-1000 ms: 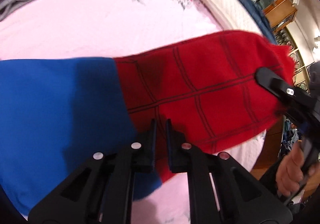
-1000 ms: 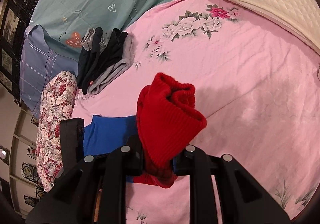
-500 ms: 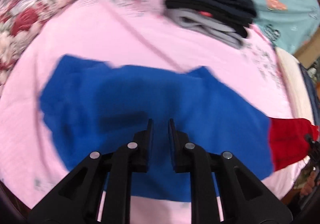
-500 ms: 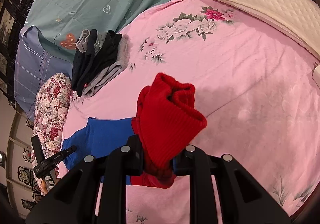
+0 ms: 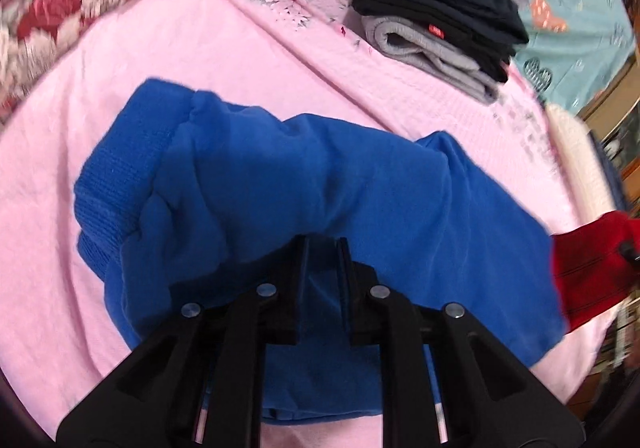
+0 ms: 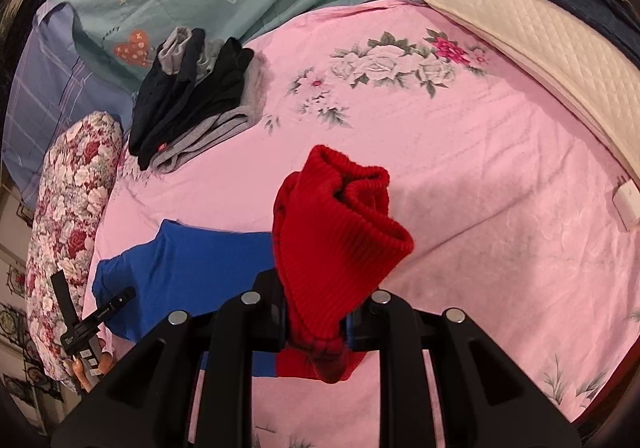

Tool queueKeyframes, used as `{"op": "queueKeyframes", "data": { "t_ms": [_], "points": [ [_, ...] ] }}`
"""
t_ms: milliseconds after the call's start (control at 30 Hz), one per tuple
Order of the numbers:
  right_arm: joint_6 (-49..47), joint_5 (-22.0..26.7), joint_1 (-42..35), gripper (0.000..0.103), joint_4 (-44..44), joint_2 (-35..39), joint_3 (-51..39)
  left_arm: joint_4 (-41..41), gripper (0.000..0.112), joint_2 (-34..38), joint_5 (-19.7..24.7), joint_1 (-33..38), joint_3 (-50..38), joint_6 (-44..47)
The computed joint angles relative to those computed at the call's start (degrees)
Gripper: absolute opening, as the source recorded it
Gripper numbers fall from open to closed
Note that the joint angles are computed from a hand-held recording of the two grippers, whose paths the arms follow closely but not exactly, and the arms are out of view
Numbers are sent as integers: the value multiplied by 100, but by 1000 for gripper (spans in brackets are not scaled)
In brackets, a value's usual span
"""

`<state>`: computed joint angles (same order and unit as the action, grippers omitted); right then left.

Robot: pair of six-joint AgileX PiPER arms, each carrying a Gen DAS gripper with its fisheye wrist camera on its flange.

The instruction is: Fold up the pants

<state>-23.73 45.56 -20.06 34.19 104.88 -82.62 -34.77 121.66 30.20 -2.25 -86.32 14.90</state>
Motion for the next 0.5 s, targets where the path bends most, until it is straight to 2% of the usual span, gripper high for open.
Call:
{"op": "queueKeyframes", "data": {
  "t_ms": [133,200,300,433,500],
  "points": [
    [580,-5,1070,21,-755,178,-310,-1582,14,251,470,374,-89,1183],
    [1137,47,1681,21,-1309,527,-644,-1948,14,323,626,443,-106,1412],
    [1718,88,2440,21,-1991,1049,-1117,-2156,14,376,727,485,-121,1507],
    [2629,291,3131,22,-3121,1705,-1741,-1946,14,360,634,398,-157,1369],
    [2902,431,3291,34,-3410,1910,-1912,-1880,14,359,631,376,-186,1349]
  ]
}}
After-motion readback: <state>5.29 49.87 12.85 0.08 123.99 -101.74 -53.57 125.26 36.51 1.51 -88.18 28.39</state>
